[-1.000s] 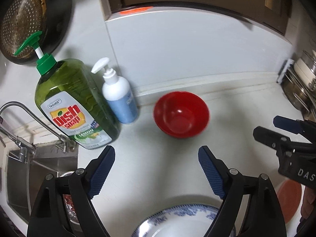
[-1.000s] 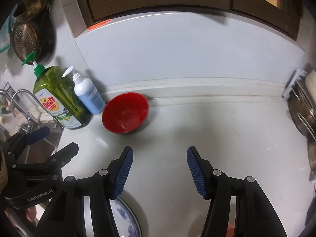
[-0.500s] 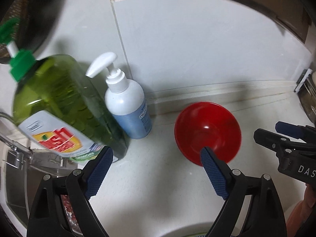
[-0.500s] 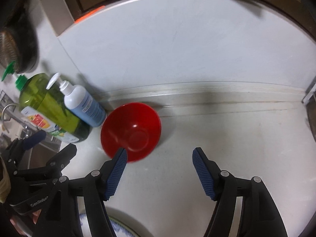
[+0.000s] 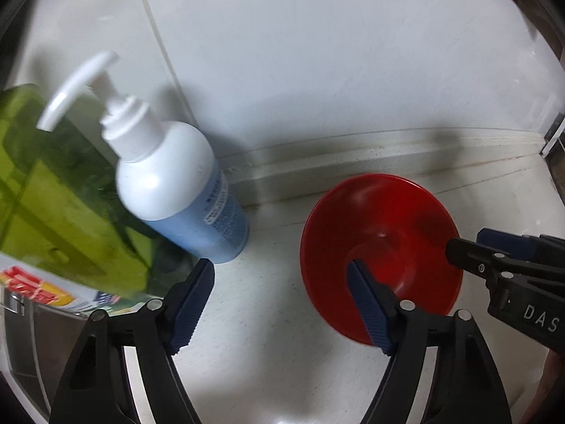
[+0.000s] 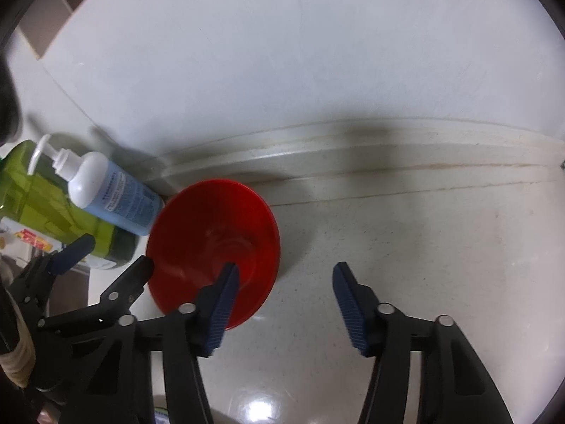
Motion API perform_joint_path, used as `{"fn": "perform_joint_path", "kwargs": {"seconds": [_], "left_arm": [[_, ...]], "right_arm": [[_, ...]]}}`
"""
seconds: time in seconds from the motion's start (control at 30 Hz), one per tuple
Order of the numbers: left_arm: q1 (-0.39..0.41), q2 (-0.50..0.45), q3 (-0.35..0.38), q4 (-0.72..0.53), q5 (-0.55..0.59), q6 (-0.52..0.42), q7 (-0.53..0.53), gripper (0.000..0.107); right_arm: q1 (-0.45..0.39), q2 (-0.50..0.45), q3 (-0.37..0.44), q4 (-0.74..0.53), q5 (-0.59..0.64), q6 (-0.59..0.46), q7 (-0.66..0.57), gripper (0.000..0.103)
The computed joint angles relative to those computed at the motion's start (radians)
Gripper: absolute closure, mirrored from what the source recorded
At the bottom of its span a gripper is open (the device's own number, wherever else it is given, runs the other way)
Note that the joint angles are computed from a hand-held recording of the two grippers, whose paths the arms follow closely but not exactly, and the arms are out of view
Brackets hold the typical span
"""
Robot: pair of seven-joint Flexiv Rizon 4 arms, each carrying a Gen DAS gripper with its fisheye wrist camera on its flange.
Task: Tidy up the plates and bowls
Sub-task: 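Close the left tool on the red bowl rim while the right tool grips it too, then lift and carry the red bowl with both tools over the pink bowl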
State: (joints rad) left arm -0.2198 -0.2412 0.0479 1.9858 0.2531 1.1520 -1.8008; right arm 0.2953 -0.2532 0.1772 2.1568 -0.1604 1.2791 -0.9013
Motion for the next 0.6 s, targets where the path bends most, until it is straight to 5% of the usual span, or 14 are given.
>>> {"fn": "perform_joint_path", "kwargs": {"seconds": [0.23, 0.6], "left_arm": [[0.006, -0.036, -0.027, -0.021, -0.072, -0.037, 0.043, 0.055], [-0.003, -0.066, -0.035, -0.036, -0.161, -0.069, 0.069, 0.094]], "right_arm": [[-0.02, -0.042, 0.027, -0.047, 0.071, -0.04, -0.047, 0.073], [0.0, -0.045, 0.024, -0.07, 0.081, -0.069, -0.063, 0.091]]}}
